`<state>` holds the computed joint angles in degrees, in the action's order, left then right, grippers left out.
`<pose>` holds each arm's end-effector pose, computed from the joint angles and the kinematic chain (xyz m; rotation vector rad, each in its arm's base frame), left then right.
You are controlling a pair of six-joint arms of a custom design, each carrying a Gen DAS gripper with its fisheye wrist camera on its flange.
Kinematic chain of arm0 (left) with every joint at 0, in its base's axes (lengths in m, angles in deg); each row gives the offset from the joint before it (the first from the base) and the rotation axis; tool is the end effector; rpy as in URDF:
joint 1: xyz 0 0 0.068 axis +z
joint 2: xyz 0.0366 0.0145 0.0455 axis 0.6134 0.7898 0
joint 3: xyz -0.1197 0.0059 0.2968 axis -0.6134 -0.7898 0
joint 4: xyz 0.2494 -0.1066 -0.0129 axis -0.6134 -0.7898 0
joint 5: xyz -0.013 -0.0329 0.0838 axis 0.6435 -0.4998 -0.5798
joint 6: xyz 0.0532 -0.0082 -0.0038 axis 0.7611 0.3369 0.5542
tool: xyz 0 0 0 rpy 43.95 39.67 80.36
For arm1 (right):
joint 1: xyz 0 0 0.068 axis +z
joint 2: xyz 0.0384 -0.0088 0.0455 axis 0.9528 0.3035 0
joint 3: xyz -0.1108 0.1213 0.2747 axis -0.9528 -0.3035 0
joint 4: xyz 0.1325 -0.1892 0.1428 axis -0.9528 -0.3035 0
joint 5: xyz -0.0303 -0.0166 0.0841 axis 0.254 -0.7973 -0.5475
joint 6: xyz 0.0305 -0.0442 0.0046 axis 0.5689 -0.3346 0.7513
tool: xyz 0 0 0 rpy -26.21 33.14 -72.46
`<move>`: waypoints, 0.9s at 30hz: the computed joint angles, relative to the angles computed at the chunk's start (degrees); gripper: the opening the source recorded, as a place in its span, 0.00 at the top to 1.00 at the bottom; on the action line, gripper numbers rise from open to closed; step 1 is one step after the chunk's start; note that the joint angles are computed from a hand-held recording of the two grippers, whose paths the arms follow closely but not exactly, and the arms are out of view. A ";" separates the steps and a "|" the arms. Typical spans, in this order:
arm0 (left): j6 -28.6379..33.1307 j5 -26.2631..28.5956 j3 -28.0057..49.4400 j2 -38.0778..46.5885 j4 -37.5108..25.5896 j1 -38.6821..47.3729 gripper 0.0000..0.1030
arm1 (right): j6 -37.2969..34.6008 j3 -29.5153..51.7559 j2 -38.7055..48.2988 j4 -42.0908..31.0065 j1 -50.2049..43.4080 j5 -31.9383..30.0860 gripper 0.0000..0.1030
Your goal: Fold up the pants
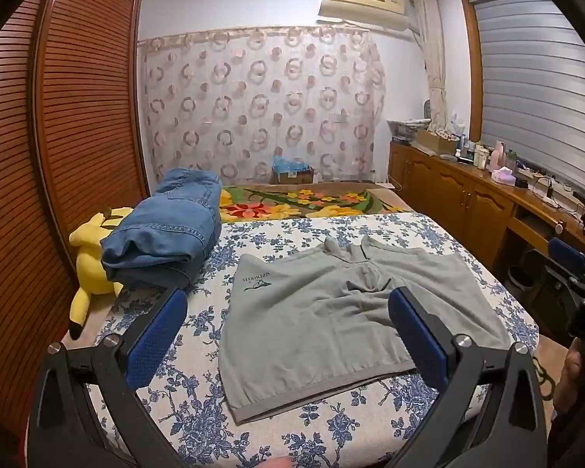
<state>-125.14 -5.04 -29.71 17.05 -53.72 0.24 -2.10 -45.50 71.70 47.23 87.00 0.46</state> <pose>0.2154 -0.1303 0.1572 -0.4270 1.9917 0.2623 0.3478 0.1070 0.0559 -0.5807 1.7164 0.5573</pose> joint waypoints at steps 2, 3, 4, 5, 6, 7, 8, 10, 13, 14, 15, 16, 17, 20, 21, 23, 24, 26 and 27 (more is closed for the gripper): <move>0.00 0.00 0.00 0.00 0.00 0.00 0.00 | -0.09 -0.30 0.00 0.30 0.03 -0.02 0.01; -0.05 0.04 0.01 -0.02 -0.04 0.03 0.00 | -0.11 -0.19 -0.10 0.01 0.03 -0.06 0.01; -0.02 -0.06 0.02 0.01 -0.02 -0.03 0.00 | -0.09 -0.20 -0.13 -0.01 0.04 -0.07 0.01; -0.02 -0.06 0.02 0.01 -0.02 -0.03 0.00 | -0.11 -0.21 -0.19 -0.08 0.05 -0.06 0.01; -0.02 -0.06 0.02 0.01 -0.02 -0.03 0.00 | -0.11 -0.21 -0.19 -0.08 0.05 -0.06 0.01; -0.01 -0.16 0.03 0.03 -0.03 -0.05 0.00 | -0.05 -0.24 -0.17 0.03 0.02 -0.12 0.01; 0.01 -0.05 0.01 0.01 0.02 -0.02 0.00 | -0.03 -0.05 -0.18 -0.21 -0.08 -0.22 0.01; 0.01 -0.14 -0.01 0.04 0.11 -0.04 0.00 | 0.02 -0.11 -0.18 -0.16 -0.14 -0.35 0.01; 0.01 -0.12 0.00 0.04 0.05 -0.03 0.00 | -0.04 0.02 -0.15 -0.26 -0.06 -0.23 0.01; 0.01 -0.12 0.00 0.04 0.05 -0.03 0.00 | -0.01 0.03 -0.17 -0.29 -0.05 -0.22 0.01; 0.09 -0.19 0.00 0.04 0.08 -0.05 0.00 | -0.01 0.03 -0.17 -0.29 -0.05 -0.22 0.01; 0.06 -0.14 -0.02 0.04 0.13 -0.03 0.00 | -0.01 0.02 -0.19 -0.32 -0.03 -0.23 0.01; 0.10 -0.13 -0.04 0.05 0.18 0.01 0.00 | -0.01 0.02 -0.19 -0.32 -0.03 -0.23 0.01; 0.13 -0.18 -0.03 0.08 0.22 0.02 0.00 | -0.06 0.00 -0.16 -0.27 -0.03 -0.22 0.01; 0.13 -0.18 -0.03 0.08 0.22 0.02 0.00 | -0.06 0.00 -0.16 -0.27 -0.03 -0.22 0.01; 0.17 -0.13 -0.07 0.05 0.31 0.00 0.00 | -0.04 0.02 -0.18 -0.31 -0.04 -0.21 0.01; 0.23 -0.14 -0.07 0.08 0.35 0.03 0.00 | -0.04 0.02 -0.18 -0.31 -0.04 -0.21 0.01; 0.23 -0.14 -0.07 0.08 0.35 0.03 0.00 | -0.04 0.02 -0.18 -0.31 -0.04 -0.21 0.01; 0.23 -0.14 -0.07 0.08 0.35 0.03 0.00 | -0.01 0.03 -0.18 -0.31 -0.05 -0.26 0.01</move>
